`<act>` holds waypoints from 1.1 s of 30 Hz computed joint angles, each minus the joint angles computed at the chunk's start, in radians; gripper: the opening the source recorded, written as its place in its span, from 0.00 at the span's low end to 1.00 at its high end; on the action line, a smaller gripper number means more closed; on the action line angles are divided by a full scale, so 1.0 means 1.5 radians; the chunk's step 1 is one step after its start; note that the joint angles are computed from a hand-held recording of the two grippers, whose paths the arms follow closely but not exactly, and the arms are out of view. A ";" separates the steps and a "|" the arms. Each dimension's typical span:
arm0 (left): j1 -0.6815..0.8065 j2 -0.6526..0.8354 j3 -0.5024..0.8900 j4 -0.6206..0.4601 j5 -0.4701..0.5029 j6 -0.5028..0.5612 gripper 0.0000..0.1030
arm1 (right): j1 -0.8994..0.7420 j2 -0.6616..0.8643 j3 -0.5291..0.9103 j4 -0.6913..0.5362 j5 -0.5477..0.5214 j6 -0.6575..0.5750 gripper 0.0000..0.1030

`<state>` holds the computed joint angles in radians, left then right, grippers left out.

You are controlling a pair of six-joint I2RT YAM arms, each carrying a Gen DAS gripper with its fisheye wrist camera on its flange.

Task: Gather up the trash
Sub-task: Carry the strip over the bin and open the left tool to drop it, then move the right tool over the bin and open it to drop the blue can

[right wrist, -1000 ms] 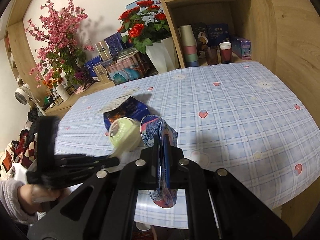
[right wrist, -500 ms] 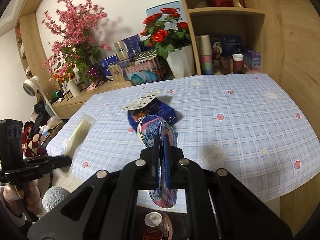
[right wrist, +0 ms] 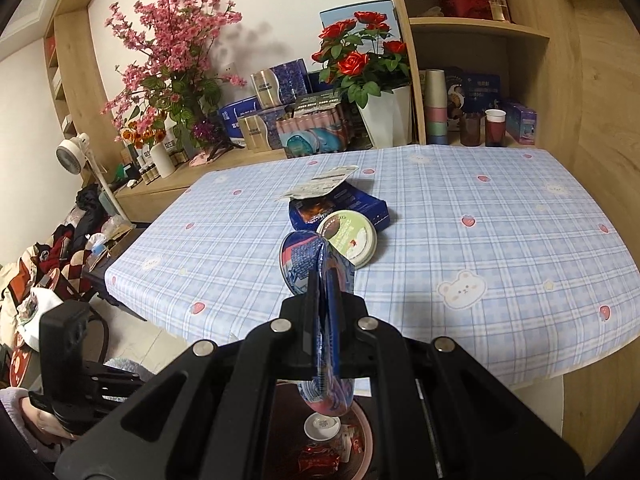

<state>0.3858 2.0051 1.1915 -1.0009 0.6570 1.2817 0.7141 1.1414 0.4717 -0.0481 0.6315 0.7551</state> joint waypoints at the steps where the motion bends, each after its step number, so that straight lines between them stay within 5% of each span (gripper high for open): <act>1: -0.003 -0.001 -0.005 0.007 -0.006 -0.001 0.11 | 0.003 -0.002 0.001 -0.005 0.003 0.002 0.08; 11: -0.032 0.008 -0.035 0.058 -0.049 -0.028 0.12 | 0.006 -0.008 -0.002 -0.010 0.006 0.006 0.08; 13: -0.031 0.003 -0.040 0.066 -0.037 -0.019 0.23 | 0.006 -0.010 -0.004 -0.012 0.005 0.006 0.08; 15: -0.023 -0.002 -0.029 0.062 -0.014 -0.027 0.47 | 0.008 -0.014 -0.005 -0.016 0.006 0.009 0.08; 17: -0.014 -0.011 -0.018 0.065 0.012 -0.047 0.52 | 0.007 -0.011 -0.004 -0.012 0.004 0.007 0.08; 23: 0.032 -0.090 -0.028 0.185 0.096 -0.181 0.88 | 0.010 -0.002 -0.009 0.001 -0.001 0.004 0.08; 27: 0.064 -0.151 -0.058 0.310 0.127 -0.283 0.94 | 0.019 0.011 0.000 0.002 -0.001 0.003 0.08; 33: 0.102 -0.182 -0.058 0.395 0.149 -0.367 0.94 | 0.034 0.052 0.026 0.009 -0.015 0.002 0.08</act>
<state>0.5388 1.7325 1.1052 -0.4091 0.8799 0.7309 0.7648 1.2195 0.5103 -0.0349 0.6091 0.7575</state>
